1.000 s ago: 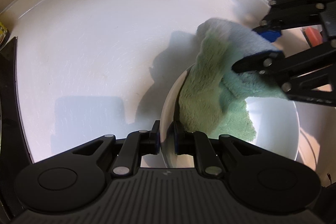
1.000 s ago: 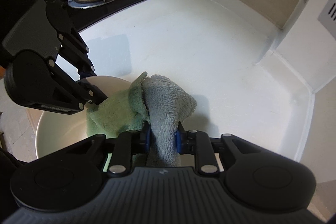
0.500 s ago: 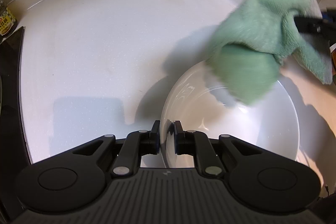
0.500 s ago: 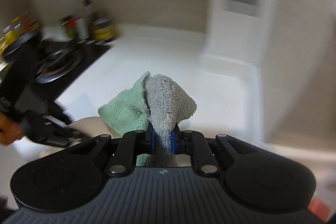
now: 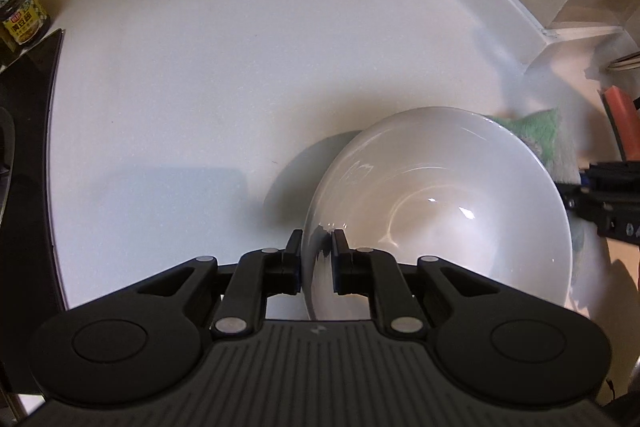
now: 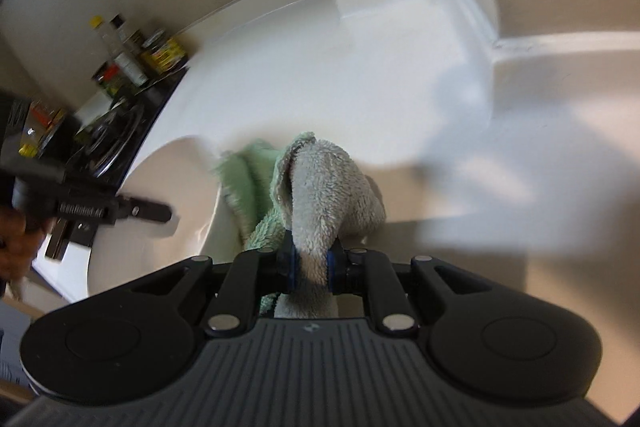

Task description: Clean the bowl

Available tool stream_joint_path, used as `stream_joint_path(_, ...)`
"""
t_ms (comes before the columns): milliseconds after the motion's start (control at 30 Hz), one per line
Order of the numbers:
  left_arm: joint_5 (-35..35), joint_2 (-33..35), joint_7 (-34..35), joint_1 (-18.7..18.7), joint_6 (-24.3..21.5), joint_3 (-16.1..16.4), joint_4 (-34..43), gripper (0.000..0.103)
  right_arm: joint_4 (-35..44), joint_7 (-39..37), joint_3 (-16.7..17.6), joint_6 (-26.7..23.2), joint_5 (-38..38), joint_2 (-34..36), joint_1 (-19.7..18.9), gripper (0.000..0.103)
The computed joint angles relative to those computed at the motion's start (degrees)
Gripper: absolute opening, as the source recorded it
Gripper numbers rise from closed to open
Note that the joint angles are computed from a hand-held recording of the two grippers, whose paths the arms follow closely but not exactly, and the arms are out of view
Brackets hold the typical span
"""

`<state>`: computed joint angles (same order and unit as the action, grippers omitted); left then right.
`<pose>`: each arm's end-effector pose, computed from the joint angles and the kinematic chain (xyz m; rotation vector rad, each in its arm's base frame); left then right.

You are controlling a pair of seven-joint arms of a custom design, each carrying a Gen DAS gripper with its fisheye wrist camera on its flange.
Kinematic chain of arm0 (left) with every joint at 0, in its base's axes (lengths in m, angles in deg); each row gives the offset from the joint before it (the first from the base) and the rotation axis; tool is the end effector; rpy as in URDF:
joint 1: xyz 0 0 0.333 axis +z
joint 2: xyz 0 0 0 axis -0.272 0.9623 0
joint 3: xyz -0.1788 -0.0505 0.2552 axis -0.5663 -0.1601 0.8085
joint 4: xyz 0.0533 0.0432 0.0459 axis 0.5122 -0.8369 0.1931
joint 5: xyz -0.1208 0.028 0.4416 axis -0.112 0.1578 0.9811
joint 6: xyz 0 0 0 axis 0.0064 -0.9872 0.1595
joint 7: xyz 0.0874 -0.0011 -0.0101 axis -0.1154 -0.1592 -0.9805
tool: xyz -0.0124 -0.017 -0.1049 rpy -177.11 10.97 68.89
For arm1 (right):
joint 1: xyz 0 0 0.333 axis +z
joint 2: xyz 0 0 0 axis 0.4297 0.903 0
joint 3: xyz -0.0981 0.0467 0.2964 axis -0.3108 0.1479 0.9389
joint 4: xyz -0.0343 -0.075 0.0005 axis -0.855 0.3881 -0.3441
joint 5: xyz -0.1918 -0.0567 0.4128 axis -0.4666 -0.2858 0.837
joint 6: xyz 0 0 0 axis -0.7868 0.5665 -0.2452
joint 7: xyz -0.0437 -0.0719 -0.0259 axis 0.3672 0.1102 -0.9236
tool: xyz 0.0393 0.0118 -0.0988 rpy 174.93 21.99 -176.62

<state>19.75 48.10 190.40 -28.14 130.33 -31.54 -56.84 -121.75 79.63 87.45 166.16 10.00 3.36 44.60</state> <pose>0.6513 -0.2983 0.5296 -0.9933 2.8863 -0.5221 0.4902 0.1590 0.4067 -1.3131 1.9455 -0.2783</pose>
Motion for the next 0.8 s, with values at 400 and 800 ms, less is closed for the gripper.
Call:
stream_joint_path(400, 4.1, -2.8, -9.9, -1.0, 4.6, 0.3, -3.9, 0.021, 0.0, 6.2, 8.3, -7.5, -7.7, -4.2, -5.1, 0.012)
stream_joint_path(800, 5.6, 8.7, 21.4, -1.7, -7.9, -1.3, 13.2, 0.022, -0.1, 4.4, 6.7, -11.8, -9.7, -6.1, -2.9, 0.012)
